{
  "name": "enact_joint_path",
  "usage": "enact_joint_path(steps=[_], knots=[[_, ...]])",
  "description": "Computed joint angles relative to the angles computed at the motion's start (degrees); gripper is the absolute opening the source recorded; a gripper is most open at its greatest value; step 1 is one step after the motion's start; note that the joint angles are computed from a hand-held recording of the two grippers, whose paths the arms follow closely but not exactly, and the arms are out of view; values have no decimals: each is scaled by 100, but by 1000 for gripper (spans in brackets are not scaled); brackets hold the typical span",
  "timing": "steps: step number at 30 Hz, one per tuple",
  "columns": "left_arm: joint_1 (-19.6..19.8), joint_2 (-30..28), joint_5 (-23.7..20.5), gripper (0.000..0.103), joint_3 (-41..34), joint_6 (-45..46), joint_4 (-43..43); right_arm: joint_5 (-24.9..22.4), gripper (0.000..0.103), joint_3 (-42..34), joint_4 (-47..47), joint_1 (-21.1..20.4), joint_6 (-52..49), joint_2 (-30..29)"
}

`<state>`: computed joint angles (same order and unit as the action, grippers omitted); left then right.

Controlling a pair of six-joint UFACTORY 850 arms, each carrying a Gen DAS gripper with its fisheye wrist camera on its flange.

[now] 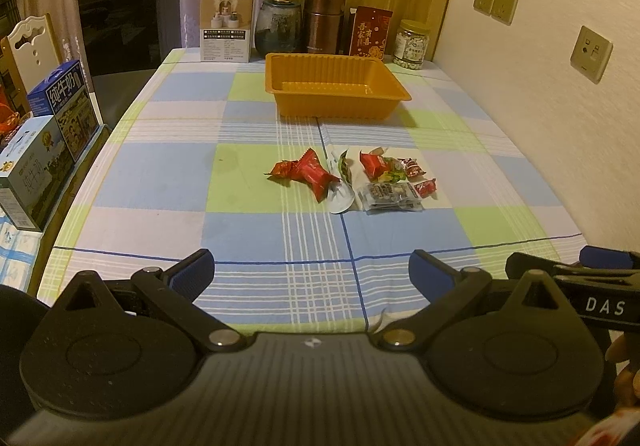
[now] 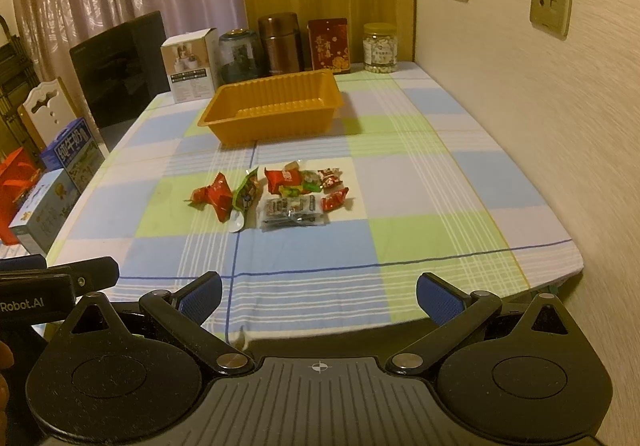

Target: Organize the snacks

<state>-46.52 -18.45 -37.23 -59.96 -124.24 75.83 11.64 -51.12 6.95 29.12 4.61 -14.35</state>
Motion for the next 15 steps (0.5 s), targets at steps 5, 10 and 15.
enact_joint_path(steps=[5, 10, 15], knots=[[-3, 4, 8, 103, 16, -38, 33, -3, 103, -3, 28, 3, -26, 0], [-15, -3, 7, 103, 11, -50, 39, -3, 103, 1, 53, 2, -52, 2], [-13, -5, 9, 103, 11, -59, 41, -1, 103, 2, -9, -1, 8, 2]])
